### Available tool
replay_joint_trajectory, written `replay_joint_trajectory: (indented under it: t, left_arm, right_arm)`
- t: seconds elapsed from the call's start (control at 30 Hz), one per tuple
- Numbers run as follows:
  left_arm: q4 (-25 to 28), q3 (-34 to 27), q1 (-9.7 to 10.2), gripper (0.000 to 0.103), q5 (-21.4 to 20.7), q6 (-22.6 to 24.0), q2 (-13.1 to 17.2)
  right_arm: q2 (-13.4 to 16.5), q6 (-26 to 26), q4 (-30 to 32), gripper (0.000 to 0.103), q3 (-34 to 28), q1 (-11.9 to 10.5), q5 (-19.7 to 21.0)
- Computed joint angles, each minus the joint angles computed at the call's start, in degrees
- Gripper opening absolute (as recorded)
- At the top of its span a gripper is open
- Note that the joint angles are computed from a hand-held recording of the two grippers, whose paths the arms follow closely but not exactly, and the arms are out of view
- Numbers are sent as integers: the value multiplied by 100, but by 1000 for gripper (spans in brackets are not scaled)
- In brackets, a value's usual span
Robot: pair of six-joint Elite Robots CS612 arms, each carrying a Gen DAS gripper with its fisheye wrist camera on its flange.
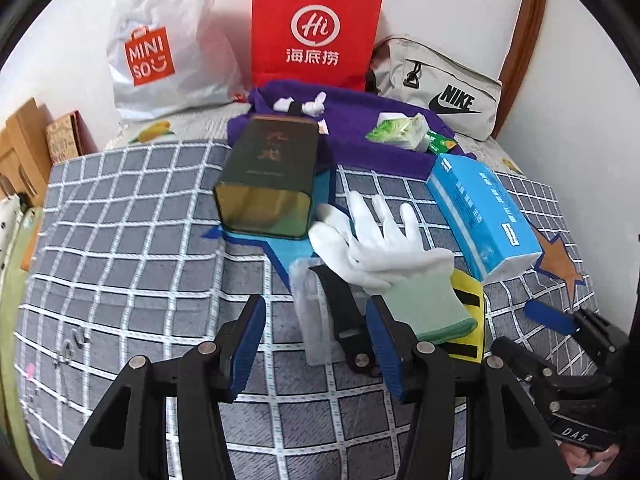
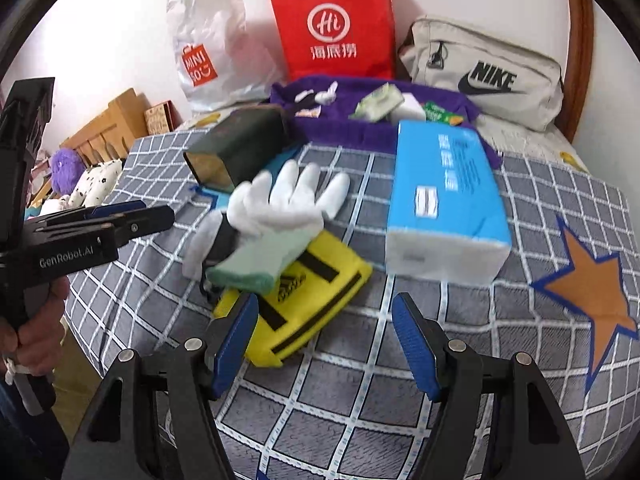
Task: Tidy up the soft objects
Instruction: 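Withdraw both tools from the towel back toward the pile, then grasp the white glove by its green cuff with the right tool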
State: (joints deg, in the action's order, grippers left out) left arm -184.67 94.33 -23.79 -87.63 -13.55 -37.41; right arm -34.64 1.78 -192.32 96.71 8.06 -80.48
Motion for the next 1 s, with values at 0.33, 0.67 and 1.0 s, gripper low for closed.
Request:
replay_joint_trajectory:
  t: [0.33,0.67,1.0]
  left_arm:
    - [253,-389,-37,50,-170,106,382]
    - [134,-490,-80,23,294,604,523]
    - [222,-466,158,25,-374,389,484]
  right_arm:
    - [69,202,170,69,-41,-36,-15]
    - [88,231,260,69,-89,-32,-107]
    - [128,147,363,69,-179,6,-94]
